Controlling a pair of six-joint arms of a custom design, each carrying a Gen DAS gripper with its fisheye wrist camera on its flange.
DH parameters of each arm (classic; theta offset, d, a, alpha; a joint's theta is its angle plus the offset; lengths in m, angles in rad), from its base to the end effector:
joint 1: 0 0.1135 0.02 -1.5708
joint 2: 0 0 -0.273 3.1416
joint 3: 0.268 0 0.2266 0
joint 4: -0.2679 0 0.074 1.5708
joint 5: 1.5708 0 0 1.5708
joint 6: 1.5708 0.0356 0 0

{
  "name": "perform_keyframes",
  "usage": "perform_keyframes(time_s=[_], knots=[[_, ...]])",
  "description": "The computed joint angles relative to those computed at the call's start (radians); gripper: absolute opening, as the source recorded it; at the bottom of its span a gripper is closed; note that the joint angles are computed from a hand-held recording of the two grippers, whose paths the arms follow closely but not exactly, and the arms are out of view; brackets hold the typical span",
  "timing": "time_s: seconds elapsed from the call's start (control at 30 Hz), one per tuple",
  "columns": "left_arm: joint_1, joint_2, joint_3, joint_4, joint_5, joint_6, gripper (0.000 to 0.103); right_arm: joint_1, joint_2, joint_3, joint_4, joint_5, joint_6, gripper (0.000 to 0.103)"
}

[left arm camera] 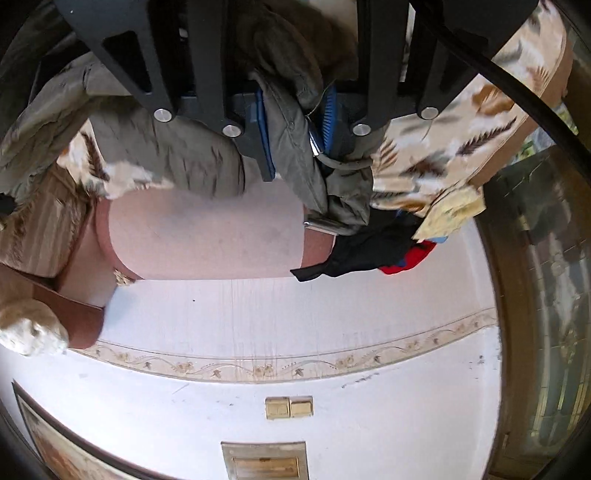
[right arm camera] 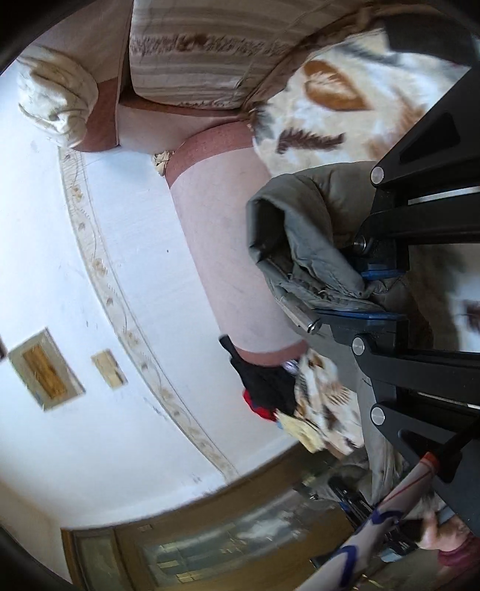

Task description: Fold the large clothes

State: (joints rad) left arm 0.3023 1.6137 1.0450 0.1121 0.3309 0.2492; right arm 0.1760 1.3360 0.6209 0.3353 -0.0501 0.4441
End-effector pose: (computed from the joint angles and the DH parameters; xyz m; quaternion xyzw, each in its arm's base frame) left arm 0.3326 0.0916 0.2717 0.0648 0.8392 0.0075 0.5399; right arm 0.2582 0.0477 0.2404 0.0967 0.8220 0.1908 0.5277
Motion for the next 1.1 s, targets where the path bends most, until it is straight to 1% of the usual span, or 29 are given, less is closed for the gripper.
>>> perform_keyframes(time_s=[0.03, 0.07, 0.13, 0.2, 0.27, 0.3, 0.33, 0.37, 0.4, 0.43, 0.47, 0.5, 0.57, 0.6, 0.67, 0.77, 0.83, 0.87, 0.93, 0.97, 1.0, 1.07, 1.1], knots=[[-0.026, 0.080, 0.113, -0.048, -0.019, -0.024, 0.033, -0.028, 0.075, 0.072, -0.006, -0.021, 0.005, 0.013], [-0.044, 0.153, 0.226, -0.111, -0.032, -0.041, 0.036, -0.057, 0.180, 0.181, -0.027, -0.043, 0.012, 0.013], [-0.058, 0.276, 0.419, -0.198, -0.050, -0.102, 0.046, -0.089, 0.340, 0.357, -0.072, -0.057, 0.022, 0.013], [-0.059, 0.355, 0.538, -0.207, -0.073, -0.136, 0.051, -0.107, 0.478, 0.517, -0.127, -0.056, 0.028, 0.013], [-0.055, 0.412, 0.624, -0.201, -0.089, -0.140, 0.051, -0.116, 0.629, 0.697, -0.201, -0.040, 0.036, 0.013], [-0.051, 0.428, 0.644, -0.200, -0.093, -0.139, 0.051, -0.122, 0.696, 0.779, -0.237, -0.033, 0.039, 0.013], [-0.048, 0.448, 0.659, -0.195, -0.100, -0.137, 0.051, -0.124, 0.741, 0.835, -0.265, -0.028, 0.044, 0.013], [-0.048, 0.464, 0.659, -0.186, -0.098, -0.131, 0.051, -0.128, 0.817, 0.934, -0.318, -0.015, 0.051, 0.014], [-0.050, 0.479, 0.653, -0.181, -0.093, -0.121, 0.051, -0.132, 0.872, 1.003, -0.354, -0.001, 0.059, 0.015], [-0.054, 0.495, 0.649, -0.179, -0.088, -0.107, 0.051, -0.138, 0.914, 1.059, -0.384, -0.002, 0.068, 0.017], [-0.062, 0.516, 0.641, -0.177, -0.086, -0.086, 0.051, -0.151, 0.972, 1.133, -0.423, -0.023, 0.083, 0.027], [-0.072, 0.533, 0.626, -0.170, -0.089, -0.069, 0.051, -0.161, 0.997, 1.157, -0.425, -0.025, 0.096, 0.036], [-0.088, 0.563, 0.589, -0.153, -0.079, -0.039, 0.051, -0.173, 0.977, 1.092, -0.344, -0.016, 0.115, 0.042], [-0.093, 0.576, 0.573, -0.143, -0.073, -0.029, 0.051, -0.182, 0.951, 1.030, -0.281, -0.044, 0.113, 0.046], [-0.114, 0.612, 0.540, -0.113, -0.061, -0.012, 0.051, -0.182, 0.913, 0.954, -0.234, -0.072, 0.071, 0.046], [-0.158, 0.674, 0.537, -0.104, -0.068, 0.001, 0.051, -0.132, 0.875, 0.842, -0.192, -0.103, -0.062, 0.046], [-0.189, 0.726, 0.566, -0.118, -0.097, 0.005, 0.051, -0.092, 0.890, 0.821, -0.195, -0.097, -0.129, 0.046], [-0.201, 0.747, 0.582, -0.118, -0.120, 0.002, 0.051, -0.060, 0.919, 0.844, -0.225, -0.070, -0.172, 0.046], [-0.212, 0.795, 0.631, -0.135, -0.153, -0.014, 0.051, -0.024, 0.977, 0.887, -0.249, -0.033, -0.210, 0.046], [-0.215, 0.828, 0.678, -0.167, -0.173, -0.015, 0.051, -0.003, 1.027, 0.947, -0.296, -0.004, -0.229, 0.046], [-0.220, 0.871, 0.749, -0.227, -0.198, -0.008, 0.052, 0.004, 1.065, 0.994, -0.330, 0.010, -0.235, 0.046], [-0.223, 0.937, 0.853, -0.314, -0.219, 0.005, 0.052, 0.013, 1.144, 1.088, -0.387, 0.052, -0.250, 0.046], [-0.223, 0.962, 0.885, -0.329, -0.223, -0.001, 0.054, 0.016, 1.177, 1.138, -0.428, 0.077, -0.262, 0.046]])
